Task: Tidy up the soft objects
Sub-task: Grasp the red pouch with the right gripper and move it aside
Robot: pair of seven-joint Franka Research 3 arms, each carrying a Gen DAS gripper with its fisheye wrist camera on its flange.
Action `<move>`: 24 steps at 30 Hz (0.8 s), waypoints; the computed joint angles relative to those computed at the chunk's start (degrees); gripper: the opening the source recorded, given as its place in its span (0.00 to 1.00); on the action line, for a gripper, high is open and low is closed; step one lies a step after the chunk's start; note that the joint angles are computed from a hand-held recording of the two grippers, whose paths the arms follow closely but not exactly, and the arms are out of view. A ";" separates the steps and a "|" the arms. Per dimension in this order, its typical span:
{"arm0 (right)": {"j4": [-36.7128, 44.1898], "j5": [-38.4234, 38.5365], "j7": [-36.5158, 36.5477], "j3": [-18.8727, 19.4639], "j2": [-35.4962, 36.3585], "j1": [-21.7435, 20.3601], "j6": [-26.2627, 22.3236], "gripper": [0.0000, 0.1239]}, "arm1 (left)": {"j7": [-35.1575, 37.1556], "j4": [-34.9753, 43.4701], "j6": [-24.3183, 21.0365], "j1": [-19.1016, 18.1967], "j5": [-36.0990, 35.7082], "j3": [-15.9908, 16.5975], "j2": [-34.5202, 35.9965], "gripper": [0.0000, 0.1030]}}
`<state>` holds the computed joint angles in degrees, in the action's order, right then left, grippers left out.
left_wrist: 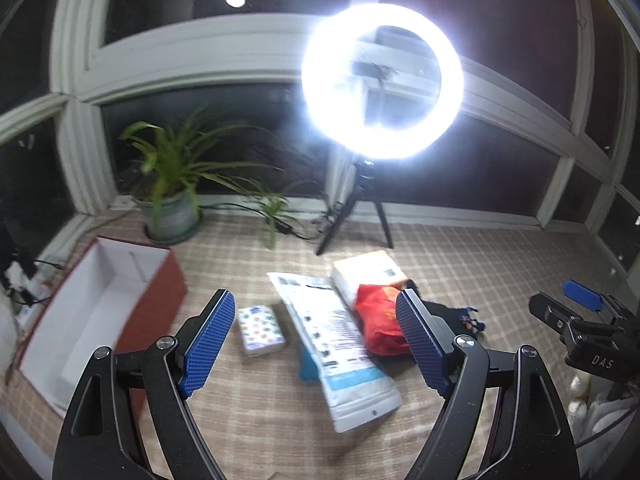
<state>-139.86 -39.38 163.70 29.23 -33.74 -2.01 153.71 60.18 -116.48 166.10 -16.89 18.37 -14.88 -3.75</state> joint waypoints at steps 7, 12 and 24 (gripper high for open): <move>-4.09 6.65 -8.33 -8.55 3.28 2.87 13.43 0.83 | 12.61 4.25 -1.58 -1.90 -13.36 -0.93 5.96 0.80; -5.68 18.41 -19.05 -19.43 7.97 10.94 18.79 0.83 | 15.03 8.00 -3.04 -1.79 -15.47 -2.11 10.31 0.80; 2.50 50.86 -52.95 -52.83 19.38 45.36 19.42 0.76 | 11.24 11.53 -4.19 -1.20 -12.38 -0.80 14.37 0.79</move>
<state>-137.35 11.48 110.75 -23.60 -14.36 43.34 173.13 71.42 -104.96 161.91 -18.09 5.99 -15.68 10.62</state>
